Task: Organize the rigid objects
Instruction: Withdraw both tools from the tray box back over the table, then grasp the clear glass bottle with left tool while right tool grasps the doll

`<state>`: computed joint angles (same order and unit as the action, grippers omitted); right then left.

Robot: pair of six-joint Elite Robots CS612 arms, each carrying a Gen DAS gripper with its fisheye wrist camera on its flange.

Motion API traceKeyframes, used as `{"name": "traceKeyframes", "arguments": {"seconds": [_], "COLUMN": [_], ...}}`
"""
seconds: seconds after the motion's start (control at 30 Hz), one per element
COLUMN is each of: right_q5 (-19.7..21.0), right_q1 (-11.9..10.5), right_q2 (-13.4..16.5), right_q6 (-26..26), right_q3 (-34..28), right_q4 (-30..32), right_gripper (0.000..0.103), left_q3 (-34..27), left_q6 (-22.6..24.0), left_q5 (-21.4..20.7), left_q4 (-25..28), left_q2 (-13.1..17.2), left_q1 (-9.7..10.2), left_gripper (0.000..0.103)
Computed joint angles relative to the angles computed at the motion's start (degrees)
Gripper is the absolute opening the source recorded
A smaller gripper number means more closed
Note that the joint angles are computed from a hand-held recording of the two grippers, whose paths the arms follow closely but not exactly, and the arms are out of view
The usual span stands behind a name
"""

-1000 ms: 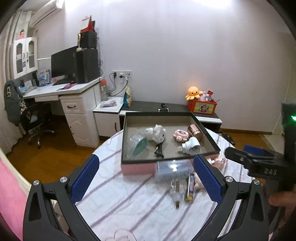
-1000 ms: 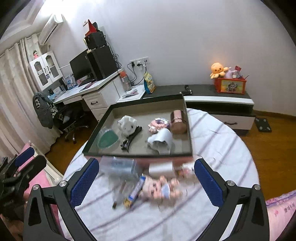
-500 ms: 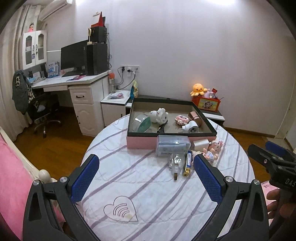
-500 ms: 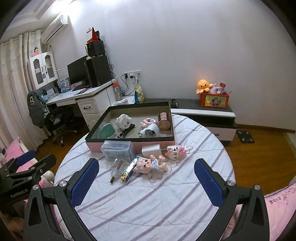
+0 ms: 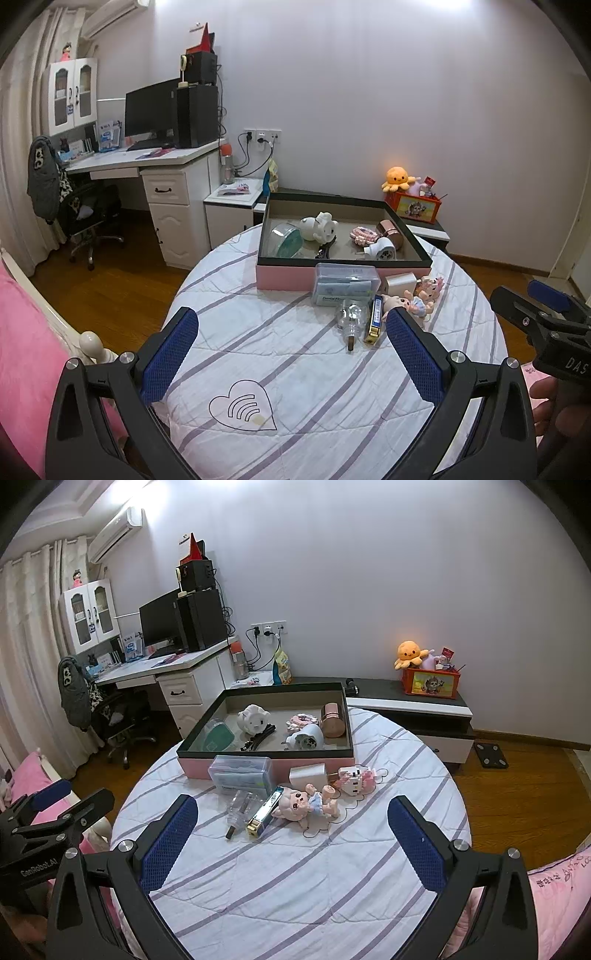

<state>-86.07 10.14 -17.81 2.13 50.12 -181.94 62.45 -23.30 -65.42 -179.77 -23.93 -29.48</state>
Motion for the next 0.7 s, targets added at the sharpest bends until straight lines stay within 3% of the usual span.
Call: {"name": "traceKeyframes", "arguments": {"seconds": [0.7], "right_q5": [-3.1], "right_q1": [-0.5], "right_q2": [-0.1], "right_q6": [-0.9], "right_q3": [0.2], "right_q4": [-1.0], "right_gripper": [0.103], "left_q3": [-2.2], "left_q6": [1.5], "left_q5": [-1.3], "left_q4": [0.3], "left_q2": [1.3], "left_q1": [-0.19], "left_gripper": [0.103]}}
